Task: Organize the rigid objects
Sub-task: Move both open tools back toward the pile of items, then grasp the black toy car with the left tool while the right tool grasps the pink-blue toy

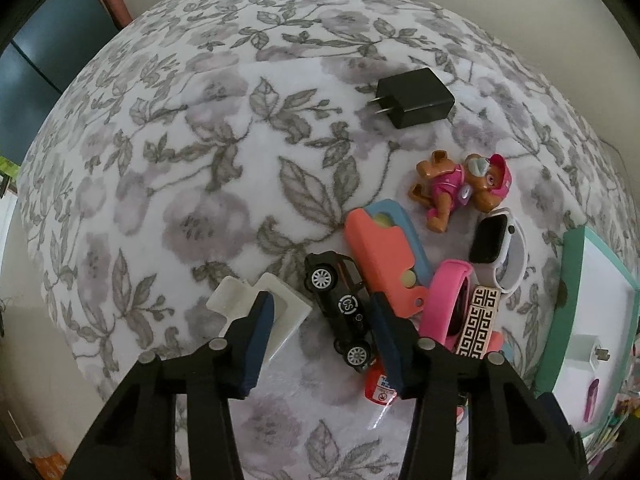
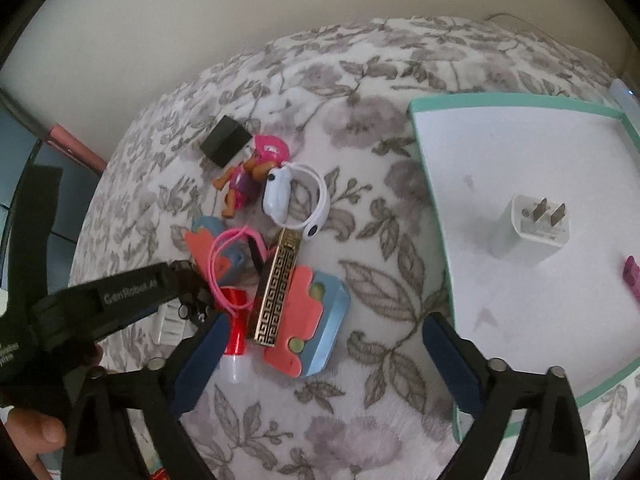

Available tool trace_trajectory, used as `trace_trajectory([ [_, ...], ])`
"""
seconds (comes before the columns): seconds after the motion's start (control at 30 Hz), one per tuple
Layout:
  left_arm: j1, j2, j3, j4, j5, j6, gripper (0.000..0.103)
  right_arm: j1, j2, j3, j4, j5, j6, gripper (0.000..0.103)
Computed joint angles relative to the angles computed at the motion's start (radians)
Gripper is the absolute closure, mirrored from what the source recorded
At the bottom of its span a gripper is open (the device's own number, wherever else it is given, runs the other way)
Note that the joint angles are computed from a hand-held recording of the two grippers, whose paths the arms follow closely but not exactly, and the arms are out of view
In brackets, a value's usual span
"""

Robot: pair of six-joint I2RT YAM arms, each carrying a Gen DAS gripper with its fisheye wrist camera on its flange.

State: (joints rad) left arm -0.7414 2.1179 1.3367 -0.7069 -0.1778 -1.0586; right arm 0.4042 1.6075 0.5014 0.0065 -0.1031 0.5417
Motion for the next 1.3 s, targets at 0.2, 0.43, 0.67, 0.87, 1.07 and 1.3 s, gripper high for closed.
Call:
trace_trajectory([
  [0.2,0.004,-0.024,-0.039,0.021,0.014,-0.016,0.053,0.017,0.062,0.026,0.059,-0.035,0.019,0.023],
  [0.43,0.02,-0.042,-0.076,0.054,0.028,-0.016,0.053,0.057,0.102,0.051,0.099,-0.055,0.025,0.05],
  [0.67,0.056,-0.086,-0.158,0.106,0.039,0.037,0.053,0.123,0.143,0.102,0.076,0.004,0.016,0.059],
  [0.87,0.057,-0.063,-0.117,0.073,0.024,0.058,0.052,0.179,0.172,0.149,0.028,0.111,-0.034,0.059],
  [1.07,0.06,-0.048,-0.093,0.063,0.028,0.064,0.052,0.18,0.18,0.164,-0.029,0.178,-0.075,0.065],
  [1.3,0.048,-0.038,-0.076,0.049,0.021,0.061,0.052,0.137,0.157,0.136,-0.025,0.142,-0.075,0.067],
])
